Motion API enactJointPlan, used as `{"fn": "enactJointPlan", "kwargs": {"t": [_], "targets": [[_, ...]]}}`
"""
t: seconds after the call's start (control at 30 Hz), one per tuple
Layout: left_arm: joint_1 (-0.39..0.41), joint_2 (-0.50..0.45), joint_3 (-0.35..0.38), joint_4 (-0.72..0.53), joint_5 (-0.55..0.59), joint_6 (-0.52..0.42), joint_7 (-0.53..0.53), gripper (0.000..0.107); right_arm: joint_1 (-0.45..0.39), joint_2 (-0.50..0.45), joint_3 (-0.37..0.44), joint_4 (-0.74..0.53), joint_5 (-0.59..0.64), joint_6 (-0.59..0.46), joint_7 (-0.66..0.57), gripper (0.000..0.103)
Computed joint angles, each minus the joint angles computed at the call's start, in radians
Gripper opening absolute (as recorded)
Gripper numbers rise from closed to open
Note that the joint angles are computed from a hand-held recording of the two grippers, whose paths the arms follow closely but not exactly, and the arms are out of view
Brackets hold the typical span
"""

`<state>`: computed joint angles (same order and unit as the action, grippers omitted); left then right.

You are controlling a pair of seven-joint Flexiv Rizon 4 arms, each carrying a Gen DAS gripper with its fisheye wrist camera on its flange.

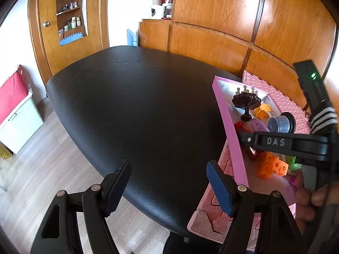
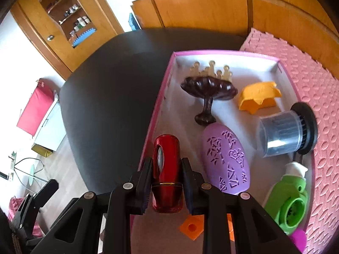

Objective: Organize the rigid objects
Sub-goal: 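Lower the red cylinder into the tray and open the right gripper, then move both tools back over the mat toward the teal spool and red block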

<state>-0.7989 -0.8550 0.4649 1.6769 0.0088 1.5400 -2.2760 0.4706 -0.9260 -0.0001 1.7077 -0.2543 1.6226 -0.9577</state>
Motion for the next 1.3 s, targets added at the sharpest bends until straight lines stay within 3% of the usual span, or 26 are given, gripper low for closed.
{"fn": "enactJointPlan", "kwargs": {"t": [0.2,0.43,0.7,0.93,1.3], "targets": [[-0.005,0.001,0.006,-0.004,0.006,-0.006,-0.006,0.074,-0.023,-0.001,0.028,0.004,-0.003,0.011,-0.023,0.027],[-0.017,0.002,0.019,-0.011,0.019,-0.013,-0.020,0.074,0.022,0.038,-0.019,0.084,0.031,0.130,-0.041,0.032],[-0.033,0.007,0.033,-0.021,0.043,-0.014,-0.029,0.074,0.201,0.084,-0.203,0.196,0.158,0.254,-0.099,0.033],[-0.041,0.006,0.031,-0.046,0.066,-0.022,-0.024,0.074,0.311,0.111,-0.313,0.283,0.322,0.326,-0.173,0.033],[-0.061,0.000,0.023,-0.116,0.124,-0.061,-0.019,0.074,0.373,0.150,-0.412,0.390,0.530,0.391,-0.273,0.033]]}}
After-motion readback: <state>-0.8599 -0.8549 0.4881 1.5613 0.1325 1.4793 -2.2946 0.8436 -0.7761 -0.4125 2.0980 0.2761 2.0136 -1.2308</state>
